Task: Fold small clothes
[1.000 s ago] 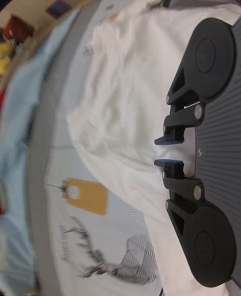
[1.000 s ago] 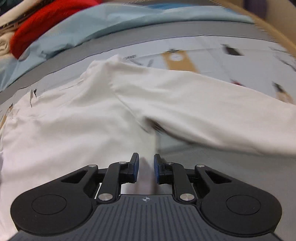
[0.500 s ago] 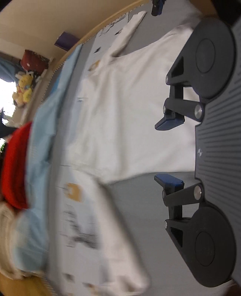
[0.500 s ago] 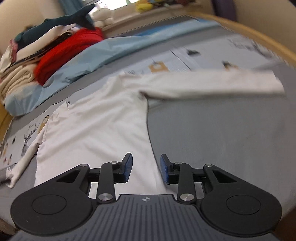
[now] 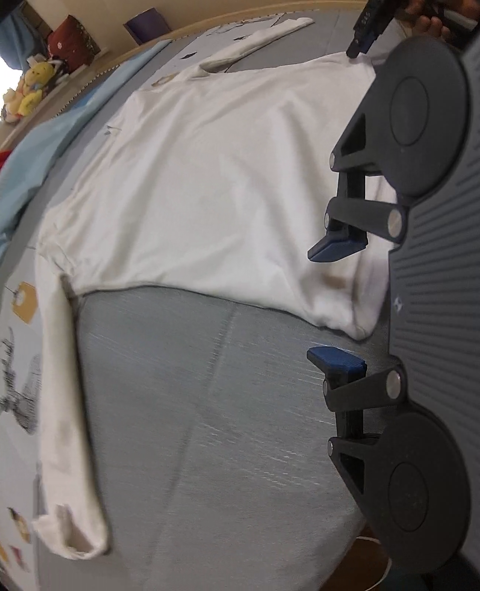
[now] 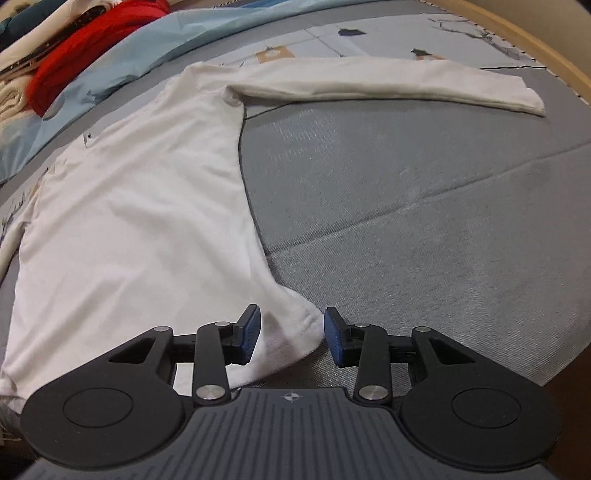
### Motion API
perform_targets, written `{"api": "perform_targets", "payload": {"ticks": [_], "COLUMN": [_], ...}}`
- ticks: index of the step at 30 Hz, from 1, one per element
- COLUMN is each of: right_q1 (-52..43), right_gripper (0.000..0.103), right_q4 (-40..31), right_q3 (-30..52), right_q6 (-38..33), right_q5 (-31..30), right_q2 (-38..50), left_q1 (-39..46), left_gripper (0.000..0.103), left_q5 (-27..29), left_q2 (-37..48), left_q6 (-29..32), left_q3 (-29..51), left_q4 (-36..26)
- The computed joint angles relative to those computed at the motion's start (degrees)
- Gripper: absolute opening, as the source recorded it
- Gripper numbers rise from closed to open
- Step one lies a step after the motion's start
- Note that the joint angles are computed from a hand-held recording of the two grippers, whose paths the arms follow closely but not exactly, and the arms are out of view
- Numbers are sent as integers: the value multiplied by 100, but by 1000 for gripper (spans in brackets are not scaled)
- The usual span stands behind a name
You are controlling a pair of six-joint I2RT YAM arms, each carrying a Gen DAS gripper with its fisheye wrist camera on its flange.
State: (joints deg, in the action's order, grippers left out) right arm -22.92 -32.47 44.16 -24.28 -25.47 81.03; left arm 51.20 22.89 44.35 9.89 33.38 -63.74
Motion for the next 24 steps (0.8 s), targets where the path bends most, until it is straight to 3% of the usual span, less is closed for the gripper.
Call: {"api": "perform_targets", "payload": {"ticks": [6, 9, 10, 11, 14, 17, 21, 24], "right_q1": [181, 96, 27, -76, -830, -1579, -1633, -1588], "right_gripper": [41, 12, 11, 10, 9, 9, 9, 9], "right_q4": [257, 76, -45, -170, -1078, -1913, -2032, -2162], "right_q3": [-88, 26, 69, 114, 654, 1075, 1085, 1068], "right_q6": [-179, -297, -337, -381, -199, -412, -823, -1028], "right_q5": [169, -25, -149, -334, -1540, -2317, -1439, -957], "right_q2": [81, 139, 119, 54, 194, 397, 489, 614], "left_q1": [667, 176, -51, -218, -976, -776, 317, 71], "left_gripper": [36, 22, 18, 10, 6, 6, 6, 6], "left_q5": [320, 101, -8, -101, -780, -474, 68, -282], "left_q2": [656, 698, 687, 639, -202, -910, -878, -645], "left_q6": [208, -54, -160, -189, -336, 171, 1274, 1445], "left_q3": [45, -27, -65, -87, -87, 128, 313, 198], "left_q4": [-7, 127, 191, 223, 301, -44, -664, -803]}}
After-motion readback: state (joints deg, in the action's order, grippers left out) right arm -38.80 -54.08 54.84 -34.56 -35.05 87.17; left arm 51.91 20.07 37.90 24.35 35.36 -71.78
